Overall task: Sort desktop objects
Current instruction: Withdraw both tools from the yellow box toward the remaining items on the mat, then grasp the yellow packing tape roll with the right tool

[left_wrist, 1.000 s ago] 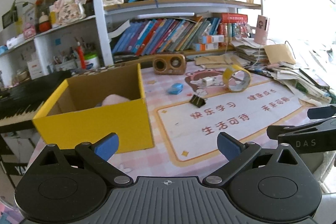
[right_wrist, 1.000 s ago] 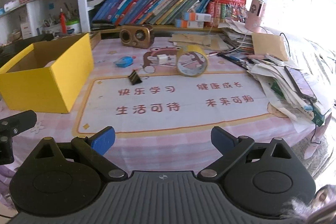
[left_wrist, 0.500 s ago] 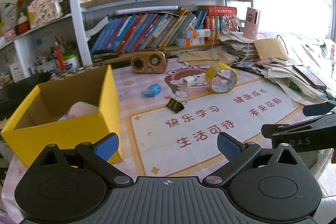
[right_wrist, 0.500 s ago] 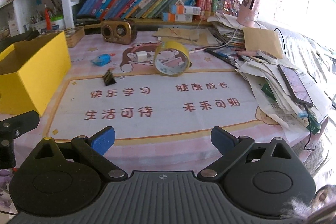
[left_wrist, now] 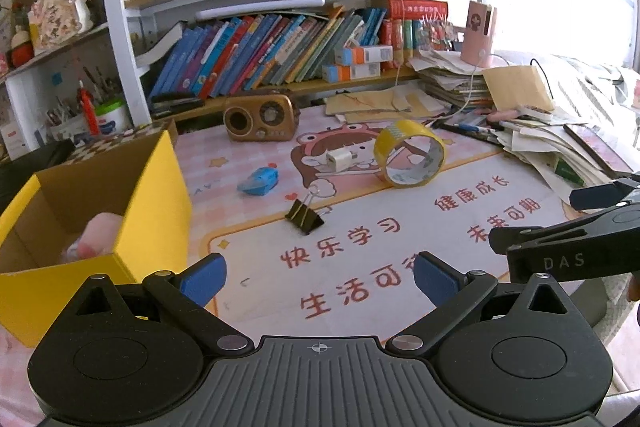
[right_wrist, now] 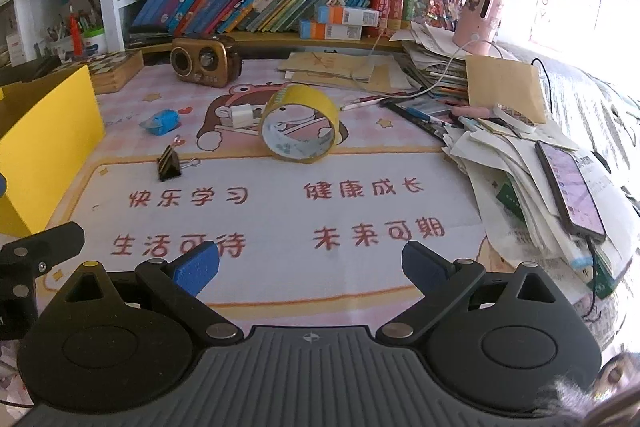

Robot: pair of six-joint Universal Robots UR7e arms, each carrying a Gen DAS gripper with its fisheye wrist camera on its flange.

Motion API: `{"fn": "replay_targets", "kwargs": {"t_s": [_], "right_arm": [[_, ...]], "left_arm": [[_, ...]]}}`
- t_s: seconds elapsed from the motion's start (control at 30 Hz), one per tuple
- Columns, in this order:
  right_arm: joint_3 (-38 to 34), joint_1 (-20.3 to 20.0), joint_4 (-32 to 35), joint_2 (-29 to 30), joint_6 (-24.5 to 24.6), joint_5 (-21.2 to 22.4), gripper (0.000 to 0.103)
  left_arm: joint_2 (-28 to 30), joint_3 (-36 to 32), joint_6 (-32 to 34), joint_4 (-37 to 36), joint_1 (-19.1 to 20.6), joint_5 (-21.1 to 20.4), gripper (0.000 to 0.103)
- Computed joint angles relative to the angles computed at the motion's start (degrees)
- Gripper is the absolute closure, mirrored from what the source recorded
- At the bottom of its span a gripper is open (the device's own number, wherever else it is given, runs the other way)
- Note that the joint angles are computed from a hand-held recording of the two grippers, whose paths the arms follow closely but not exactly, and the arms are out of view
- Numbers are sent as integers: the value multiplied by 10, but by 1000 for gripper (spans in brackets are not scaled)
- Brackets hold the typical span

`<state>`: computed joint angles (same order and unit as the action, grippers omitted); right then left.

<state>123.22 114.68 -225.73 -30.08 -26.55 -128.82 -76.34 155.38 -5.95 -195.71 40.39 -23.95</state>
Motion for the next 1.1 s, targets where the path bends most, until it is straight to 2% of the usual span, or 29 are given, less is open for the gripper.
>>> {"fn": "replay_targets", "kwargs": {"t_s": [0.17,0.6,0.8,0.97,1.1], "right_arm": [[-12,-22,24,-11,-17,29,4],[-63,-67,103,-19,-47,91,4],[-115,-78,112,6,-69,112,3],[-170,-83,125,36,-91,130,2],[-213,-89,135,62,-112,135,2]], "left_arm": [[28,-28,0,6,18,-1,2],[122,-103,30,-54,73,17,2],[171,-142,46,-91,104,25,2],[187,-168,51,-113,127,23,2],[195,-188,44,-103,145,26,2]]}}
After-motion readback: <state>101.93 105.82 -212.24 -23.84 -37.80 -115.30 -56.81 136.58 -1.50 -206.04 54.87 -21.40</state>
